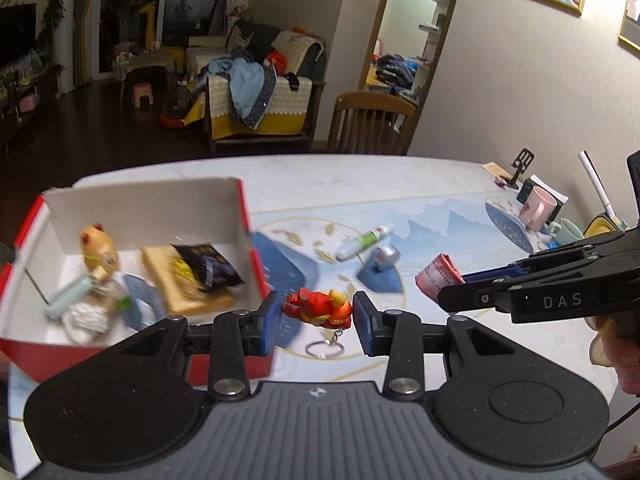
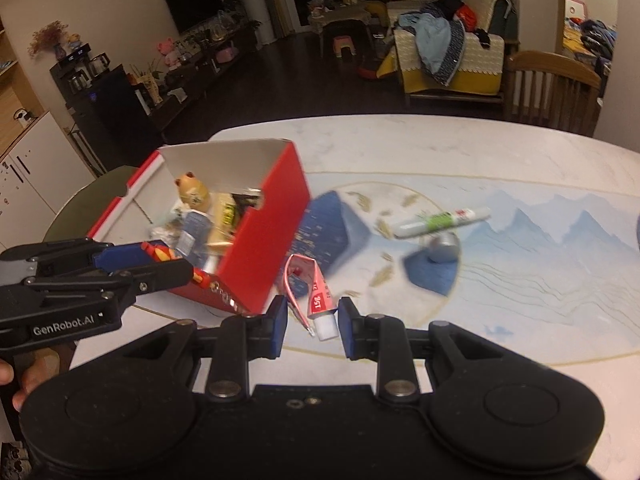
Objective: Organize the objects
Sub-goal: 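Carry the dragon keychain and pink tube over the red box with both tools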
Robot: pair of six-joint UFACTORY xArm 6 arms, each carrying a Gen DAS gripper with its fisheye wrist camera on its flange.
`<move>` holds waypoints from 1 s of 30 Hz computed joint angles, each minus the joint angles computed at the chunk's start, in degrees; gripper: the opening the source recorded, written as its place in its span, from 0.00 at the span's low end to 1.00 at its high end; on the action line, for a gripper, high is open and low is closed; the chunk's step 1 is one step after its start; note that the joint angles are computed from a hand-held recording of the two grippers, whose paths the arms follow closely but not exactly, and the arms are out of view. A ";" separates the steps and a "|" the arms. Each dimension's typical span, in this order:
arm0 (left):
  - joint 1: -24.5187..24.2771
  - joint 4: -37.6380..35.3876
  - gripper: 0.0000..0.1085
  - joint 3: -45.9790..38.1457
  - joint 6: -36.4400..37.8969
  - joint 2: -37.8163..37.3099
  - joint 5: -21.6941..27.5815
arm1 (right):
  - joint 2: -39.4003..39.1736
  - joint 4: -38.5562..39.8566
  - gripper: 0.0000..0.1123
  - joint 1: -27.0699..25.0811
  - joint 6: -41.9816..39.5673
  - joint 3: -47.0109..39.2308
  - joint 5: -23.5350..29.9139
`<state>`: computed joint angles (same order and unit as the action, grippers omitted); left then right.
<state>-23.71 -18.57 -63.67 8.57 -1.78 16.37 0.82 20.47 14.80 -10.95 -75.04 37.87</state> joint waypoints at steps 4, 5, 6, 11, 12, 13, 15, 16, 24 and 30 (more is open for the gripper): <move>2.65 -3.19 0.35 -0.21 4.96 -1.13 0.40 | 2.06 -1.83 0.24 2.48 1.76 -3.06 -0.45; 3.31 -3.57 0.34 -0.38 5.90 -1.24 0.28 | 2.69 -2.42 0.24 3.12 2.27 -3.93 -0.53; 3.99 -3.74 0.35 -0.46 6.71 -1.42 0.14 | 3.31 -2.77 0.24 3.66 2.67 -4.82 -0.41; 7.79 -5.71 0.35 -1.70 10.83 -1.27 0.42 | 7.05 -5.62 0.24 6.41 4.76 -9.69 0.06; 8.59 -6.26 0.35 -1.96 11.82 -1.14 0.59 | 7.90 -6.12 0.24 6.90 5.24 -10.76 0.38; 9.31 -6.39 0.35 -2.28 12.35 -0.94 0.83 | 9.09 -6.30 0.24 7.33 5.77 -12.36 1.13; 10.74 -6.87 0.35 -3.12 13.47 -0.19 1.40 | 11.23 -6.62 0.24 8.06 6.75 -15.32 2.54; 11.37 -6.99 0.35 -3.53 13.83 0.16 1.72 | 12.46 -7.61 0.24 8.56 7.52 -16.82 2.83; 15.81 -7.14 0.35 -6.11 16.47 4.22 2.33 | 21.98 -14.12 0.24 11.68 11.81 -28.75 7.51; 18.41 -7.19 0.35 -10.11 16.76 8.77 5.52 | 29.29 -19.55 0.25 13.04 14.78 -37.54 11.07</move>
